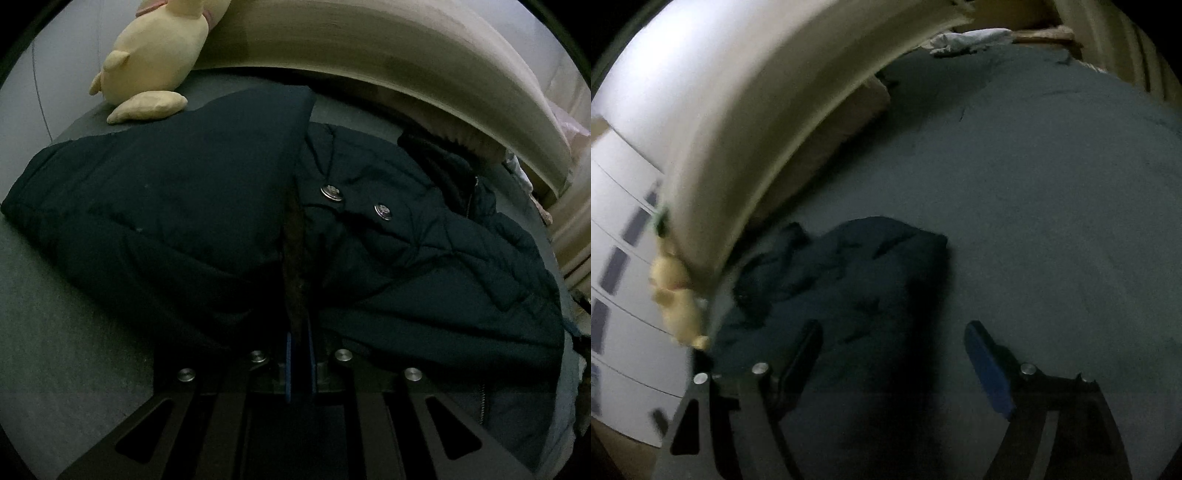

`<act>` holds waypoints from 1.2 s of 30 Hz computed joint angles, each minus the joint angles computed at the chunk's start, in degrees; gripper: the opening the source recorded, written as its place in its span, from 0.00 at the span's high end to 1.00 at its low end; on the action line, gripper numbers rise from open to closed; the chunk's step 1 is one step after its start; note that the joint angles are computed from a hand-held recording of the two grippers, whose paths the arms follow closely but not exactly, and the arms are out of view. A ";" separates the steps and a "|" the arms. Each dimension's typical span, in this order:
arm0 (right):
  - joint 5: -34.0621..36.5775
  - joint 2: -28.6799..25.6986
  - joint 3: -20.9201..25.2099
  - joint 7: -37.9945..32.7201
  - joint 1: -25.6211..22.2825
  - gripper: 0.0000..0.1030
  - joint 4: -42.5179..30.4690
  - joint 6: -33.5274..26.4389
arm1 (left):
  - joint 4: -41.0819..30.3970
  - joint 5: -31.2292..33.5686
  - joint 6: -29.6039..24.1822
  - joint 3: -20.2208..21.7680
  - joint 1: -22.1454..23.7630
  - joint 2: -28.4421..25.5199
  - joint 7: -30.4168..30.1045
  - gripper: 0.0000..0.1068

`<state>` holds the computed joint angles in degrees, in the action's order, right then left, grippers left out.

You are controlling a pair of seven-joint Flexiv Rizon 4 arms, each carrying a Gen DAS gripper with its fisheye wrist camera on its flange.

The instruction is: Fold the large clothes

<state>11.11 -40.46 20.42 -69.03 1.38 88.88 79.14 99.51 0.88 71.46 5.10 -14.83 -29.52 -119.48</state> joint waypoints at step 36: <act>-5.02 -4.61 -7.23 8.54 8.28 0.19 -5.89 -0.42 | 1.86 -0.71 0.52 -2.98 2.44 1.34 3.36 0.77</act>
